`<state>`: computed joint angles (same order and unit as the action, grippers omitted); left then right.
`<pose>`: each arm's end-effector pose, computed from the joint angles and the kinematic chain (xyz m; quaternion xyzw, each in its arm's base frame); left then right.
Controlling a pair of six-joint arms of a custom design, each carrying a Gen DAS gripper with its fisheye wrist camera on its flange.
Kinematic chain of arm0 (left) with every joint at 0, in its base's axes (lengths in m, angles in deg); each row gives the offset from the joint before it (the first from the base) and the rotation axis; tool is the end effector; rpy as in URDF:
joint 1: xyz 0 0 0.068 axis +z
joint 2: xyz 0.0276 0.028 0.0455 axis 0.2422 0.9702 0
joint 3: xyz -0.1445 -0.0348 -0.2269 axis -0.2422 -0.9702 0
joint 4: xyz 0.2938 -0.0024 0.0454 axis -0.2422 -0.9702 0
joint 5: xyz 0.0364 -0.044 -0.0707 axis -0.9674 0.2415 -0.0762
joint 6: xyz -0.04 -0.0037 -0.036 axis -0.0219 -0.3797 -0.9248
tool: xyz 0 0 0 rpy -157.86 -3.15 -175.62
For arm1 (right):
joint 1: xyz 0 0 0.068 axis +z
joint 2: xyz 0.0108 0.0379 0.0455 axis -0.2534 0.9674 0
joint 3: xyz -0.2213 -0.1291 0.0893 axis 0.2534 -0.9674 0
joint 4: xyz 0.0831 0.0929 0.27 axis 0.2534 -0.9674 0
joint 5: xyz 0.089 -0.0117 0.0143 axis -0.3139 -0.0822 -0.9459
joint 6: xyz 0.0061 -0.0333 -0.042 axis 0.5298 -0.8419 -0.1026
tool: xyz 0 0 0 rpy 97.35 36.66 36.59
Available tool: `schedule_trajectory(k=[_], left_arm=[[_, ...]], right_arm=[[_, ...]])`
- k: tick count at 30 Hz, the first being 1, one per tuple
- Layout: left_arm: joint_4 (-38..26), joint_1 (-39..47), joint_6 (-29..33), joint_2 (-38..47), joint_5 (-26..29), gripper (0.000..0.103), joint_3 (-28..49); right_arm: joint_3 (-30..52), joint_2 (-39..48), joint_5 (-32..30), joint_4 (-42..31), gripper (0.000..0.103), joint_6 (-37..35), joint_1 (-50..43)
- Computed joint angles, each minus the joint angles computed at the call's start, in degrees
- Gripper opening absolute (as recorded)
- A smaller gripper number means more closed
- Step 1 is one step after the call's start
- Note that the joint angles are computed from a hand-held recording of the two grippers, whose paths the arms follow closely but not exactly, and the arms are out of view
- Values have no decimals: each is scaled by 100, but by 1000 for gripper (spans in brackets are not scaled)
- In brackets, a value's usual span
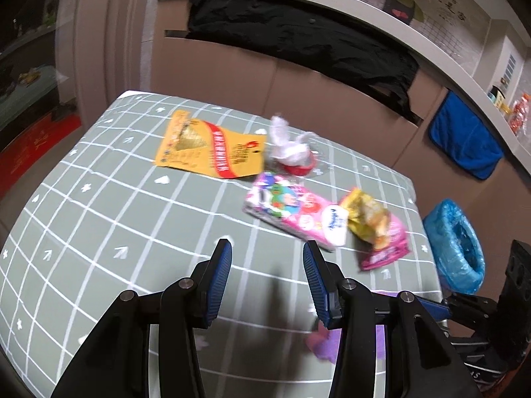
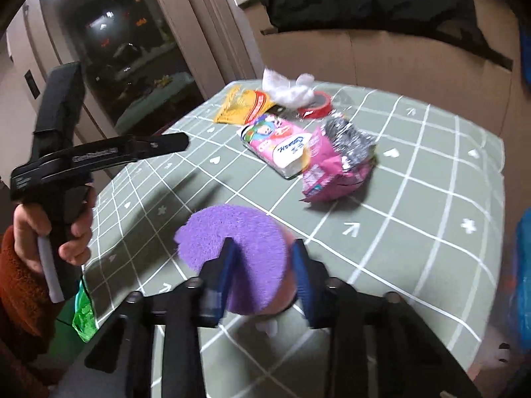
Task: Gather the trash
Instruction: 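Grasp the purple sponge with the right tool while the left tool grasps a yellow wrapper and foil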
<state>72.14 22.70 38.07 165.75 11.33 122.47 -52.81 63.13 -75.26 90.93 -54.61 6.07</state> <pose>0.3862 0.0393 0.1162 0.1578 0.9082 -0.2031 0.3303 0.2463 0.0958 0.0864 -0.0465 0.9187 0.1531 0.3610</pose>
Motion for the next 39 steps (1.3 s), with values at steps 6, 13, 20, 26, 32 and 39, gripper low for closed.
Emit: schedule_trajectory(k=[6,13,20,26,32,39], left_arm=[[-94,-657,-371,-404,-7,46,-182],[-263,-1768,-1244,59,-542,46,430],[-432,-2137,-1483,791,-983,22,931],[-1,-1725,-1025,204,-860,19,315],[3,-1003,-558,-359,-466,19,-76],[-36,-375,-312,-404,-176,19,-200]], right_arm=[[-940,-1662,212,-478,19,-151,-408],[-1736,-3401,-141,-1252,19,-238,-1427],[-1961,-4160,-300,-1746,19,-400,-1668],[-1582,-2676,-390,-903,30,-497,-1299],[-985,-1287,-360,-381,60,-766,-817],[-106,152,-100,-375,62,-1254,-551]])
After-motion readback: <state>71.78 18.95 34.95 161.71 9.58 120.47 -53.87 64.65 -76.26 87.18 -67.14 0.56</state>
